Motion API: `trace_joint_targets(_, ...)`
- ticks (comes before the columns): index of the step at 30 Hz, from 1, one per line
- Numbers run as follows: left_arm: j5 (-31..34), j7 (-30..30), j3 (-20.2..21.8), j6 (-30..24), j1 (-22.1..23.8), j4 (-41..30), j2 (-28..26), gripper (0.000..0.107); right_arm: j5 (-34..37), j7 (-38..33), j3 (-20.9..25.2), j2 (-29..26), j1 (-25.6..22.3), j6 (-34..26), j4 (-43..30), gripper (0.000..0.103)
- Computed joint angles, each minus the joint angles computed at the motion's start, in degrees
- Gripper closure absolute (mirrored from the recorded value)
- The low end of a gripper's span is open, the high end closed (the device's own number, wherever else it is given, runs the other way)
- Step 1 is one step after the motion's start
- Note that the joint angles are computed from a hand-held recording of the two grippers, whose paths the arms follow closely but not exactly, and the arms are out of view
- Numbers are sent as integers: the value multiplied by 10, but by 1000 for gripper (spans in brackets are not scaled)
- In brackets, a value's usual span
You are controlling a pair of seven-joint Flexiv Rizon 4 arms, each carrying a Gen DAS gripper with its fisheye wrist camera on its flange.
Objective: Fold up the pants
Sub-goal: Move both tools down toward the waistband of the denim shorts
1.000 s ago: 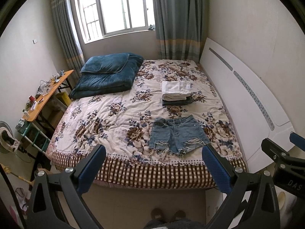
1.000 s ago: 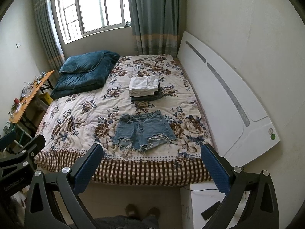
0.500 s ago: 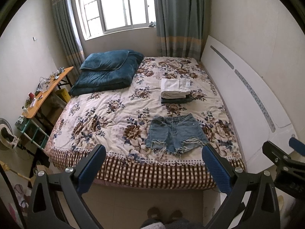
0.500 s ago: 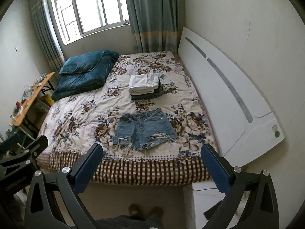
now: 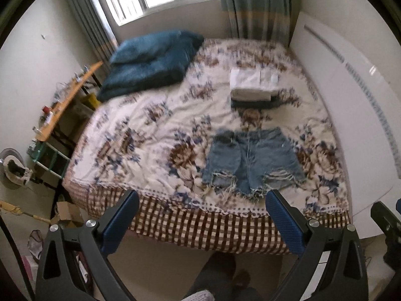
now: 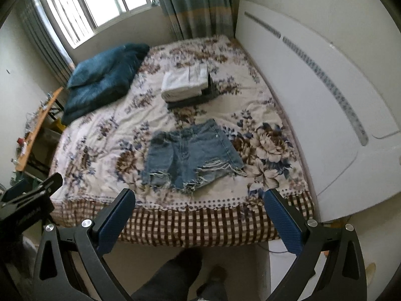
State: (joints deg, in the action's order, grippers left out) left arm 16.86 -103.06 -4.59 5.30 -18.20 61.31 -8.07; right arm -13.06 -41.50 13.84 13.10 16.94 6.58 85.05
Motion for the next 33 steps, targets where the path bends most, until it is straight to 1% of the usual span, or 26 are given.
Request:
trace_joint_targets(2, -5, 5, -2, -7, 5, -22, -45, 4, 10, -18, -17, -19, -8, 38, 23, 0)
trace_joint_targets(5, -21, 18, 4, -26, 5, -75, -121, 4, 23, -44, -42, -70, -19, 74, 27, 0)
trace_joint_targets(7, -34, 29, 13, -40, 3, -111, -165, 4, 30, -59, -56, -107, -27, 86, 21, 0)
trace_joint_targets(8, -40, 33, 17, -50, 2, -134, -190, 4, 39, -69, -65, -130, -32, 100, 17, 0)
trace_joint_targets(13, -67, 62, 40, -99, -5, -261, -320, 4, 74, -107, -87, -224, -56, 128, -12, 0)
trace_joint_targets(16, -81, 64, 53, -128, -8, -332, -390, 4, 112, -130, -93, -285, -76, 145, -33, 0)
trace_joint_targets(18, -88, 59, 61, -141, -11, -363, -427, 4, 135, -149, -96, -322, -92, 153, -45, 0)
trace_joint_targets(21, -81, 55, 74, -123, -28, -365, -460, 4, 193, -195, -89, -380, -128, 160, -72, 0)
trace_joint_targets(24, -48, 52, 90, -52, -60, -315, -459, 5, 274, -258, -72, -442, -179, 139, -120, 0)
trace_joint_targets(25, -32, 57, 94, -20, -74, -295, -458, 5, 295, -273, -67, -462, -195, 126, -137, 0)
trace_joint_targets(26, -20, 59, 97, -1, -86, -282, -457, 5, 325, -296, -59, -485, -217, 110, -158, 0)
trace_joint_targets(28, 11, 60, 104, 42, -118, -257, -456, 7, 346, -318, -55, -518, -239, 85, -189, 0)
trace_joint_targets(29, 19, 58, 105, 52, -129, -256, -459, 7, 356, -334, -53, -542, -254, 62, -217, 0)
trace_joint_targets(31, 31, 45, 105, 64, -156, -267, -473, 7, 364, -357, -49, -570, -271, 34, -253, 0)
trace_joint_targets(32, 30, 39, 103, 58, -167, -287, -486, 7, 370, -374, -46, -594, -283, 7, -287, 0)
trace_joint_targets(33, 23, 35, 98, 41, -179, -325, -510, 7, 371, -385, -45, -612, -290, -14, -316, 0)
